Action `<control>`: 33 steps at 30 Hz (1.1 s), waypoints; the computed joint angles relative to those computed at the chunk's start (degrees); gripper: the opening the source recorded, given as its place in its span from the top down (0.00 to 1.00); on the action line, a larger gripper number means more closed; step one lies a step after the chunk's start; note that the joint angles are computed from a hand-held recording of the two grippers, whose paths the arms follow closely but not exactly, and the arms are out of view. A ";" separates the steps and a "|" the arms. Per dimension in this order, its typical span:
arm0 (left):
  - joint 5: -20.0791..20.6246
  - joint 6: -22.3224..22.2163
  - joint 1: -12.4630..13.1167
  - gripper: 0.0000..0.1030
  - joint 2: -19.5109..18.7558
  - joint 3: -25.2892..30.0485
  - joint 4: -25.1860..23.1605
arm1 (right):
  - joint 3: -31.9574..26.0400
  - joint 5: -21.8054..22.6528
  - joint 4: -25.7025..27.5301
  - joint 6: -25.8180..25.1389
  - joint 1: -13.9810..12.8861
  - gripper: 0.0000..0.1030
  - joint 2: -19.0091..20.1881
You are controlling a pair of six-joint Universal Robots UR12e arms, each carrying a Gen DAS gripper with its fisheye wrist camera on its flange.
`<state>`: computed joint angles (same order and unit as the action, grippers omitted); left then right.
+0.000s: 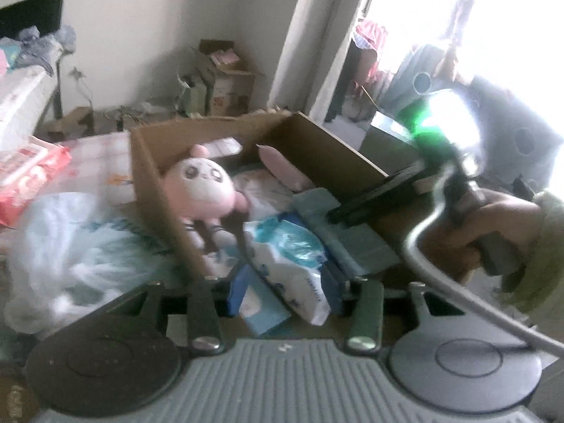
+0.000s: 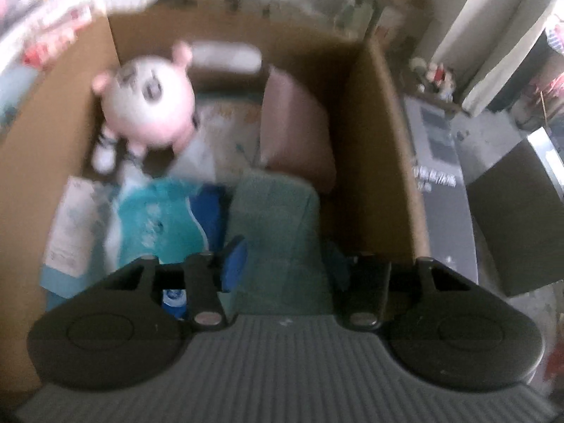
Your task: Organize soft objects
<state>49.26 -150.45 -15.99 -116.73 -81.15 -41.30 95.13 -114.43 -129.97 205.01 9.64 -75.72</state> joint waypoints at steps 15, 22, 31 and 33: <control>5.22 -2.77 6.65 0.24 4.76 -7.45 9.44 | 7.56 23.41 -6.28 25.04 -5.51 0.45 -4.05; 11.64 -4.94 9.59 0.21 6.12 -10.69 11.21 | 7.98 19.00 -7.51 28.28 -3.48 0.36 -5.71; 13.72 -5.96 12.87 0.20 7.55 -13.67 10.71 | 7.49 8.21 -14.93 25.68 4.06 0.26 -7.74; 13.57 -6.40 13.45 0.20 7.92 -14.39 10.99 | 6.91 8.74 -17.72 24.87 5.50 0.26 -7.18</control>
<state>62.84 -156.85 -2.55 -108.81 -95.54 -30.31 102.04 -105.69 -147.69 229.88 15.15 -82.90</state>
